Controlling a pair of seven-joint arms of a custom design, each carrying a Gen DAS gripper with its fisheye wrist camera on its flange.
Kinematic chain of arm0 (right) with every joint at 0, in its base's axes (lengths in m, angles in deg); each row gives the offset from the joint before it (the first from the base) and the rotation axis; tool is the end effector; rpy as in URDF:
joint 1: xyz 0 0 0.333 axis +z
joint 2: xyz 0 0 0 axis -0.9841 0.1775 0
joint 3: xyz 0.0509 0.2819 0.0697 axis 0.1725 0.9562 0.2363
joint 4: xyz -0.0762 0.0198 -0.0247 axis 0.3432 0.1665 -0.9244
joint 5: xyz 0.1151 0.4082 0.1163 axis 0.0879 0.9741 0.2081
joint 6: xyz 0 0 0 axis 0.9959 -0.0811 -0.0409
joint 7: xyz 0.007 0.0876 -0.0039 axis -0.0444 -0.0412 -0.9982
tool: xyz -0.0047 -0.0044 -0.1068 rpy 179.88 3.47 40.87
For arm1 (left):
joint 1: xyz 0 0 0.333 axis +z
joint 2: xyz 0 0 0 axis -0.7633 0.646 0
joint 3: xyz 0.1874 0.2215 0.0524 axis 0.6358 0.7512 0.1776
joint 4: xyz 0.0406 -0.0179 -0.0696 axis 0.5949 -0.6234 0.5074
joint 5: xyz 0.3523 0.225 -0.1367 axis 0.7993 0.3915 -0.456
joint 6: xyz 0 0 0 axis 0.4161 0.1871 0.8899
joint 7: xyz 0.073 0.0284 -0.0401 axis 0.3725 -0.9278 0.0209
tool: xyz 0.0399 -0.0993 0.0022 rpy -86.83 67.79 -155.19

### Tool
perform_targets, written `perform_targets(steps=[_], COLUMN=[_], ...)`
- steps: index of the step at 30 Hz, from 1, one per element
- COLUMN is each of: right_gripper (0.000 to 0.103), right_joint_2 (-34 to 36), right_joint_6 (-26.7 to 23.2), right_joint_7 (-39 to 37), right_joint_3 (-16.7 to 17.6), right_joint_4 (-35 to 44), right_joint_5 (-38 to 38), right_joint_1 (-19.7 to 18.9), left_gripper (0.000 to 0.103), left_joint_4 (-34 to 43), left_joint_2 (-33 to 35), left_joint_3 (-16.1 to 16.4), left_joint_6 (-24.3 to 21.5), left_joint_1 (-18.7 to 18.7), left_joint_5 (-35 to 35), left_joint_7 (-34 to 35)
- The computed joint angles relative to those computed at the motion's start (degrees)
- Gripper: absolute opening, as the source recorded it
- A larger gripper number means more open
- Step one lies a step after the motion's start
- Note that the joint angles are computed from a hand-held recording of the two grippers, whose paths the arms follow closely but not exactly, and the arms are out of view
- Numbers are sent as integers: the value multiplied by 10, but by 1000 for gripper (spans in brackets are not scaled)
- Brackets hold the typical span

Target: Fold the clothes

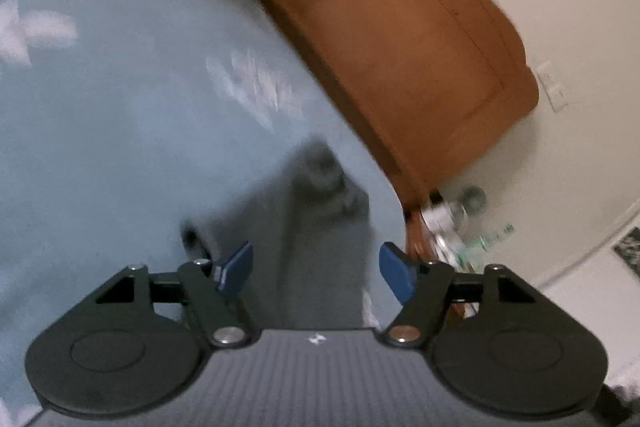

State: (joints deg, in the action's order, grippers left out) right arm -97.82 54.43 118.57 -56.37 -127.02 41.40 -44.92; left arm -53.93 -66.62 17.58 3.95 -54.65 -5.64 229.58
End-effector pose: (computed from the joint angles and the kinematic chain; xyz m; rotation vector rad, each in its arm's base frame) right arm 0.3371 0.3999 0.4857 -1.7372 2.0099 -0.5473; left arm 0.5837 -0.2812 0.4514 0.5376 -2.0889 0.9933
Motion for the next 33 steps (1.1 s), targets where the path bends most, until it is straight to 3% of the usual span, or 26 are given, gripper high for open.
perform_targets(steps=[1, 3, 4, 5, 8, 10, 13, 16, 20, 22, 27, 30, 33], right_gripper=[63, 63, 63, 63, 66, 67, 68, 68, 68, 68, 68, 68, 68], right_joint_2=[-1, -3, -4, -5, -8, -5, -5, 2, 8, 14, 28, 46, 58], right_joint_6=[-1, -2, -2, -3, 2, 2, 0, -1, -18, -33, -56, -77, -101], right_joint_7=[1, 3, 4, 5, 8, 6, 2, -2, -14, -13, -41, -68, -83], right_joint_3=[0, 1, 1, 2, 1, 0, -1, -3, -4, 1, 7, 8, 10], right_joint_4=[0, 0, 0, 0, -5, -3, -2, 5, 21, 36, 68, 86, 97], right_joint_5=[0, 0, 0, 0, -1, 0, 3, 6, 15, 7, -10, -9, -7], right_joint_1=[0, 1, 1, 1, 1, 1, 1, 1, 1, -1, 2, 6, 11], left_gripper=[70, 58, 58, 58, 65, 65, 61, 48, 48, 48, 48, 48, 56], left_joint_4=[-10, -49, -58, -64, -43, -43, -84, -117, -137, -145, -188, -196, -232], left_joint_2=[-8, -36, -44, -49, -35, -37, -69, -97, -113, -116, -150, -155, -179], left_joint_3=[19, 5, 8, 10, 16, 14, 15, 13, 7, 6, 3, 2, -4], left_joint_6=[25, 104, 125, 139, 91, 90, 160, 247, 340, 336, 381, 392, 472], left_joint_1=[-22, -21, -20, -18, -1, 2, -4, -20, -47, -54, -78, -89, -104], left_joint_5=[20, 57, 48, 38, -6, -15, -17, -4, 55, 67, 47, 51, 54], left_joint_7=[0, -5, -9, -13, -5, 5, 38, 80, 118, 141, 228, 241, 258])
